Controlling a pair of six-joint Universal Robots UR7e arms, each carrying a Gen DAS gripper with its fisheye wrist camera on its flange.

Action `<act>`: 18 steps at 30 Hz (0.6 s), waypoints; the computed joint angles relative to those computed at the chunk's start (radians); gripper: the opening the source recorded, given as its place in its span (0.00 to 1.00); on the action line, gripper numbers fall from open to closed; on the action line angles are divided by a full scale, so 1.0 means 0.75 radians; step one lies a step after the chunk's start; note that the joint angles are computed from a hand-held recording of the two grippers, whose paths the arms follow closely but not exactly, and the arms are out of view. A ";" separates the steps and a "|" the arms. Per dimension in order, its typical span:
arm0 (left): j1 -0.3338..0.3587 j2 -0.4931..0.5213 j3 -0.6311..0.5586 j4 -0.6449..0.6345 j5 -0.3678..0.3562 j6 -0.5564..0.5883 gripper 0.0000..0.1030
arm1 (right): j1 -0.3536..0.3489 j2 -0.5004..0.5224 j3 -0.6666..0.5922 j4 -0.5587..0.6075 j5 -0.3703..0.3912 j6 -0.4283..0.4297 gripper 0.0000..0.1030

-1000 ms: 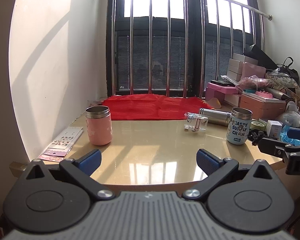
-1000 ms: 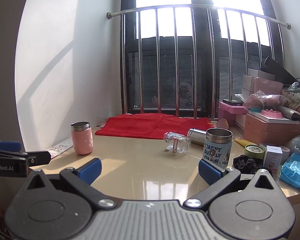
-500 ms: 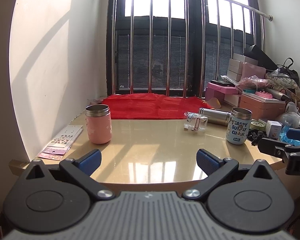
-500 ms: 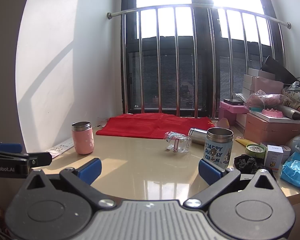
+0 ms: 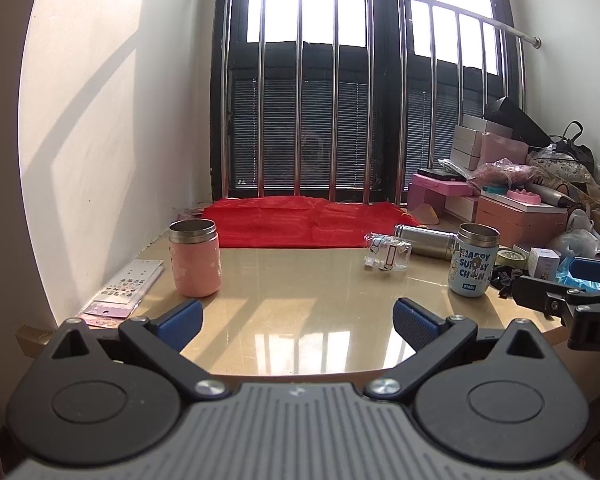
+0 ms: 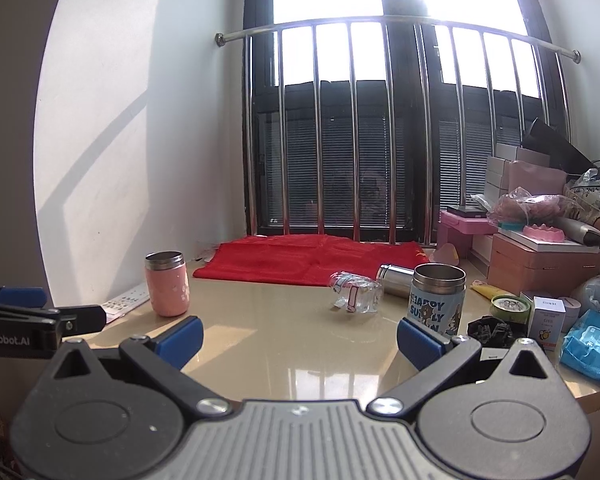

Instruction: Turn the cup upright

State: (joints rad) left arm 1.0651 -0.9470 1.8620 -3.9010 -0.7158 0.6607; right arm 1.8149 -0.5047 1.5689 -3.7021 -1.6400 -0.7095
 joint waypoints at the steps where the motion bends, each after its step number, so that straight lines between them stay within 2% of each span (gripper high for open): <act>1: -0.001 0.000 0.000 -0.002 0.000 0.002 1.00 | 0.000 0.000 0.000 -0.002 0.001 0.000 1.00; 18: 0.003 -0.012 0.012 0.019 -0.019 -0.005 1.00 | 0.002 0.001 0.001 -0.009 0.002 -0.003 1.00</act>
State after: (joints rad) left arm 1.0673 -0.9563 1.8709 -3.8871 -0.7300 0.6571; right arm 1.8160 -0.5041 1.5697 -3.7087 -1.6387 -0.7117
